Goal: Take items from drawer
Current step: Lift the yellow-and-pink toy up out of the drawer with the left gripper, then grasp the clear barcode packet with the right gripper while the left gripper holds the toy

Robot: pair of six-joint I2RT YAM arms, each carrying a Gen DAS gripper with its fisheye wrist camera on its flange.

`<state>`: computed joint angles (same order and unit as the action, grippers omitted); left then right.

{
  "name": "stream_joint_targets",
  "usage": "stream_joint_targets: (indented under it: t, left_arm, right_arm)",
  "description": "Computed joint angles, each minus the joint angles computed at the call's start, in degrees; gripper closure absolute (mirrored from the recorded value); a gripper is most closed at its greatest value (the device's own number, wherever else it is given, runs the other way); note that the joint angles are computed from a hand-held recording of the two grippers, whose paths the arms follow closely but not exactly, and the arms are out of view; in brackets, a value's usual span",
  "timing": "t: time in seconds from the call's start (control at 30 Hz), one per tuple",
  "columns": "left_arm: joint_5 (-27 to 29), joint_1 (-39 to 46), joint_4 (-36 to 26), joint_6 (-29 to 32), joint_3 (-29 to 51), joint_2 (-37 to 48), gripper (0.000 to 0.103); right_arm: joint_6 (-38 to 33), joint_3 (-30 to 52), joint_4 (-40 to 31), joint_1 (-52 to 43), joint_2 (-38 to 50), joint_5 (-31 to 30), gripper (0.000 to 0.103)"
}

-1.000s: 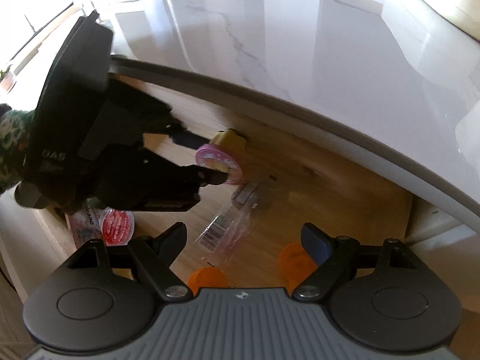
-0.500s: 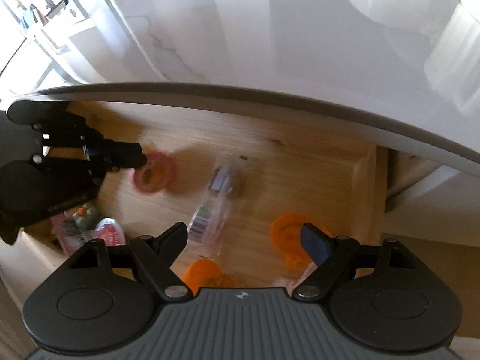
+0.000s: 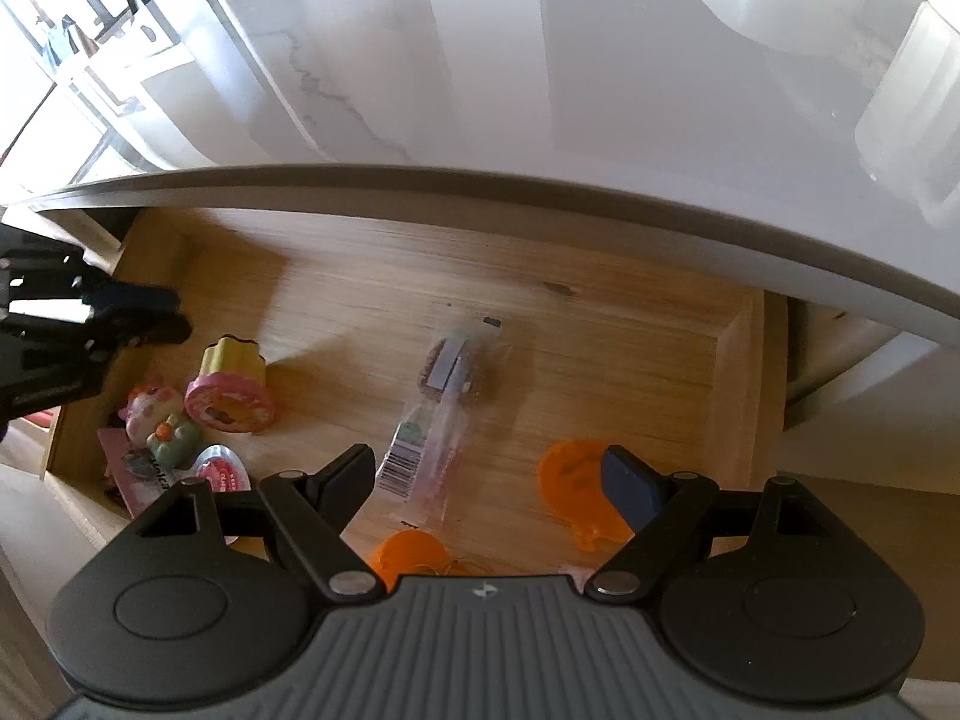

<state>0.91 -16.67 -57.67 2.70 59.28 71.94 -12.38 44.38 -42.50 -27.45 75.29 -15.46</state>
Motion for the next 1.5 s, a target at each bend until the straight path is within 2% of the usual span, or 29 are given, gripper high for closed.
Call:
stream_joint_targets:
  t: [0.03,0.13,0.23,0.3,0.4,0.53,0.57,0.63,0.73,0.87,0.9,0.93,0.97,1.03,1.07,1.13,1.17,1.2,1.3,1.37,1.4,1.43,1.5]
  left_arm:
    - [0.58,-0.81,-1.53,0.56,0.78,0.78,0.087]
    - [1.8,-4.09,-5.79,7.16,3.12,5.52,0.085]
    - [-0.5,-6.84,-5.56,8.45,3.76,10.96,0.082]
    - [-0.4,-5.89,-5.18,9.58,4.85,14.96,0.083]
    - [2.58,-2.97,-7.37,12.18,7.89,21.11,0.084]
    - [5.8,-1.44,-9.48,15.95,10.43,24.0,0.087]
    - [6.18,-0.57,-9.84,16.38,11.42,24.48,0.083]
    - [5.89,0.76,-6.9,13.8,11.23,23.42,0.082]
    - [3.5,2.34,1.61,9.46,8.98,18.77,0.083]
    - [0.13,2.23,11.31,9.27,5.16,14.32,0.082]
    - [-0.66,1.1,13.86,8.39,5.84,16.3,0.081]
    - [-1.75,-0.31,14.33,6.69,5.43,16.53,0.081]
    - [-3.23,-2.09,11.38,5.38,4.34,13.88,0.081]
    - [-4.21,-4.24,14.69,3.39,0.98,13.71,0.079]
    - [-4.24,-6.39,15.2,1.45,2.23,15.57,0.08]
    - [-2.15,-4.87,13.99,3.26,3.59,17.66,0.08]
    - [-2.49,-3.66,11.13,3.98,6.34,18.74,0.075]
    - [-1.22,-5.33,11.91,3.47,8.92,22.51,0.06]
    - [-0.4,-6.22,12.58,3.84,10.7,25.46,0.038]
    - [1.68,-5.43,12.76,3.92,12.03,27.1,0.029]
    - [2.49,-4.94,12.68,3.98,12.48,27.48,0.027]
    - [2.34,-5.74,15.12,2.95,10.94,28.17,0.028]
    - [0.74,-6.74,17.0,2.08,10.32,28.69,0.04]
  right_arm:
    - [0.03,-0.09,0.12,0.04,-0.04,-0.2,0.019]
    - [0.11,-0.13,0.26,0.19,0.24,-0.2,0.019]
    - [0.54,-0.22,0.67,0.95,0.97,0.44,0.019]
    - [0.43,-0.37,0.79,1.1,0.72,0.42,0.019]
    - [0.23,-0.66,0.64,0.83,0.23,0.0,0.019]
    - [0.44,-0.52,0.3,0.29,0.48,-0.47,0.019]
    - [0.59,-0.42,0.21,0.35,0.68,-0.39,0.019]
    - [0.62,-0.21,-0.01,0.45,0.96,-0.17,0.019]
    - [0.43,-0.27,0.17,0.8,1.12,0.05,0.019]
    - [0.36,-0.18,-0.14,0.64,1.1,-0.01,0.019]
    - [0.4,-0.08,-0.23,0.67,1.21,0.03,0.019]
    - [0.4,-0.02,-0.29,0.73,1.31,0.1,0.019]
    - [0.37,-0.02,-0.28,0.82,1.36,0.2,0.019]
    - [0.42,-0.03,-0.17,0.97,1.4,0.3,0.019]
    - [0.45,-0.03,-0.14,0.9,1.43,0.23,0.019]
    - [0.4,0.16,-0.42,0.46,1.61,0.01,0.019]
    - [0.55,0.21,-0.47,0.43,1.72,0.01,0.019]
    - [0.64,0.3,-0.54,0.41,1.89,0.04,0.019]
    - [0.8,0.33,-0.6,0.74,1.94,0.27,0.019]
    - [0.86,0.36,-0.64,0.87,2.05,0.33,0.019]
    - [0.93,0.42,-0.69,0.92,2.17,0.39,0.019]
    - [1.01,0.48,-0.78,0.97,2.25,0.46,0.019]
    - [1.05,0.48,-0.82,1.01,2.27,0.5,0.019]
